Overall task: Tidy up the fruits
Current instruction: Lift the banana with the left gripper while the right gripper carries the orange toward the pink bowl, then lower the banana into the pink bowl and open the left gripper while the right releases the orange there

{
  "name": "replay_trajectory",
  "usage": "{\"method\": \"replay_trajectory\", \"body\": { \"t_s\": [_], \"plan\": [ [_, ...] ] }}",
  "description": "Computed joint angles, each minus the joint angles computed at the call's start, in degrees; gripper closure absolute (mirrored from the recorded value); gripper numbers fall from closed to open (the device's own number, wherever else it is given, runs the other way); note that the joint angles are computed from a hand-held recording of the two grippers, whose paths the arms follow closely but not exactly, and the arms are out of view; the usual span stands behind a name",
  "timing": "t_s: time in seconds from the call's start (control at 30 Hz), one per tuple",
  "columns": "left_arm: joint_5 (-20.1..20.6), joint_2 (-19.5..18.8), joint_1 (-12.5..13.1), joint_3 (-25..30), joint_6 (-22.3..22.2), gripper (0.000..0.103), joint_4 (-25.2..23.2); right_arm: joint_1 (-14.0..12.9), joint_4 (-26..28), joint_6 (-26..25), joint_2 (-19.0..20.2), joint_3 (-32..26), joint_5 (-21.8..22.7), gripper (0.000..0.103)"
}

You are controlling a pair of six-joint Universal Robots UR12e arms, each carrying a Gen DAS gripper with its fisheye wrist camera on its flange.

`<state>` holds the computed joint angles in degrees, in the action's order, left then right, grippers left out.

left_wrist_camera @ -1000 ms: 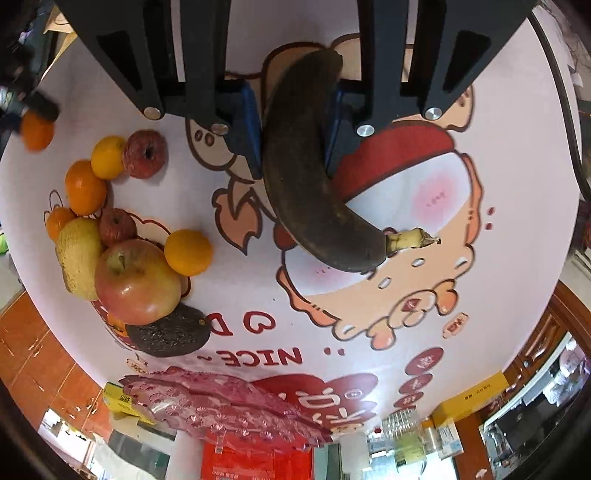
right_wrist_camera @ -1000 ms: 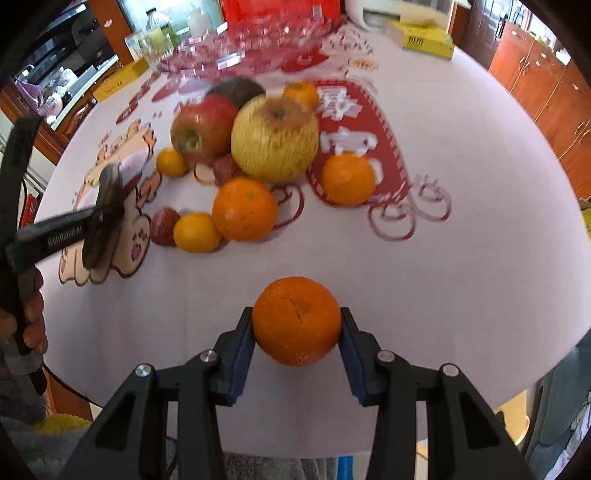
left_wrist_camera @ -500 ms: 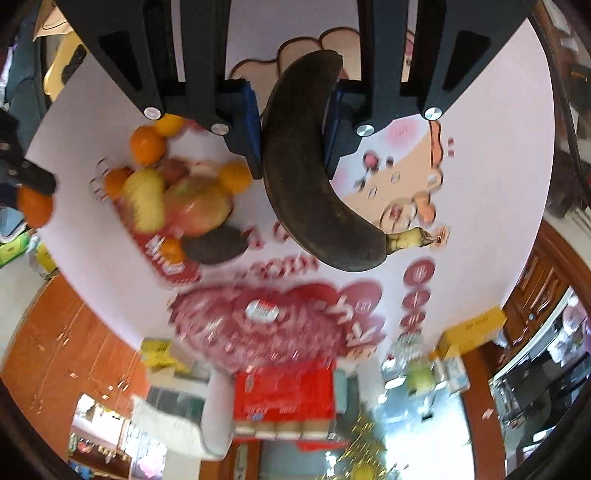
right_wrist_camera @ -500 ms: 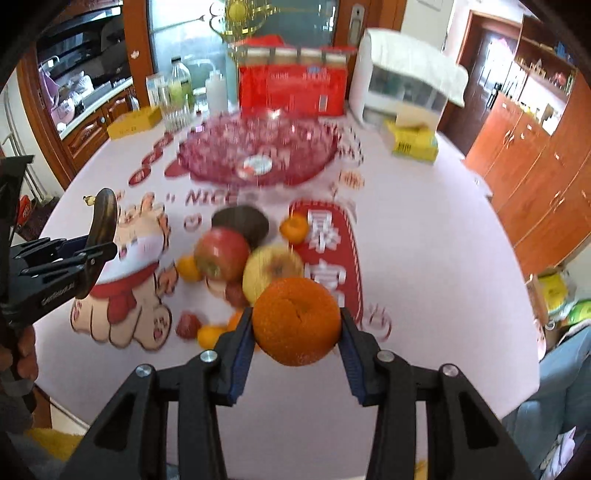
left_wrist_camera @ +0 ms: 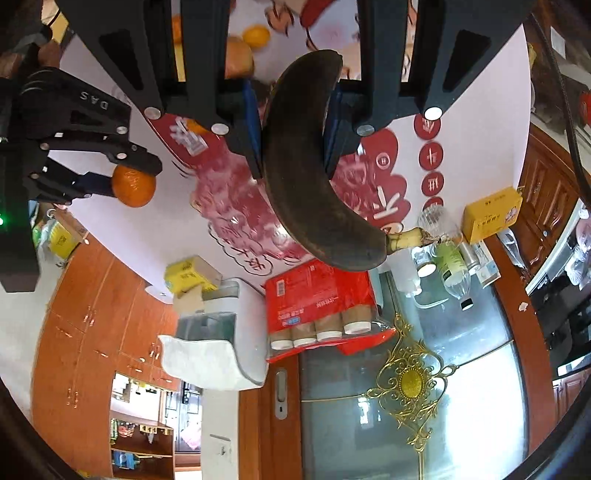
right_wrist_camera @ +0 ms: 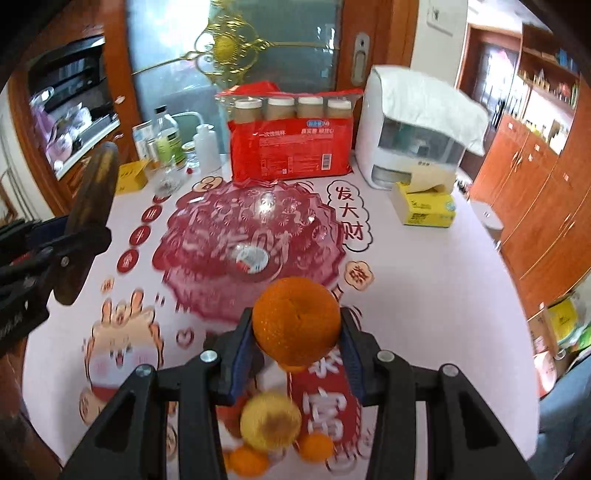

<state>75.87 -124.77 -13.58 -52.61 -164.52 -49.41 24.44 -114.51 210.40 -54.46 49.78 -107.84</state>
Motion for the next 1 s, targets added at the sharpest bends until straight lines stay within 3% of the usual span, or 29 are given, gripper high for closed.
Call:
{"method": "replay_trajectory", "body": {
  "t_s": [0.23, 0.43, 0.63, 0.73, 0.77, 0.8, 0.9, 1.0],
  "plan": [
    [-1.41, -8.03, -0.26, 9.53, -2.28, 0.075, -5.77, -2.55, 0.40, 2.51, 5.74, -5.64, 5.65, 0.059],
    [0.42, -12.89, -0.83, 14.99, -1.78, 0.075, -10.77, -3.20, 1.93, 1.79, 10.08, -9.46, 8.99, 0.059],
    [2.56, -15.18, -1.18, 17.71, -1.35, 0.074, -14.58, -3.52, 4.06, 0.86, 11.86, -10.78, 10.45, 0.058],
    [3.05, -15.06, -1.22, 17.32, -1.54, 0.070, -14.02, -4.04, 3.64, 1.82, 11.53, -9.69, 12.66, 0.055],
    [3.24, -14.77, -1.24, 16.69, -1.54, 0.060, -12.86, -4.17, 2.62, 2.02, 11.20, -8.90, 13.26, 0.054],
    [3.58, -14.37, -1.29, 15.89, -1.66, 0.043, -11.34, -4.17, 1.84, 2.00, 10.98, -8.43, 13.13, 0.051],
    [5.09, -13.37, -1.32, 14.10, -3.48, 0.023, -7.32, -3.89, 1.29, 1.66, 10.74, -8.25, 10.99, 0.047],
    [5.14, -12.56, -1.11, 13.25, -5.07, 0.021, -6.44, -3.97, 1.08, 2.64, 10.13, -7.63, 11.37, 0.046]
  ]
}}
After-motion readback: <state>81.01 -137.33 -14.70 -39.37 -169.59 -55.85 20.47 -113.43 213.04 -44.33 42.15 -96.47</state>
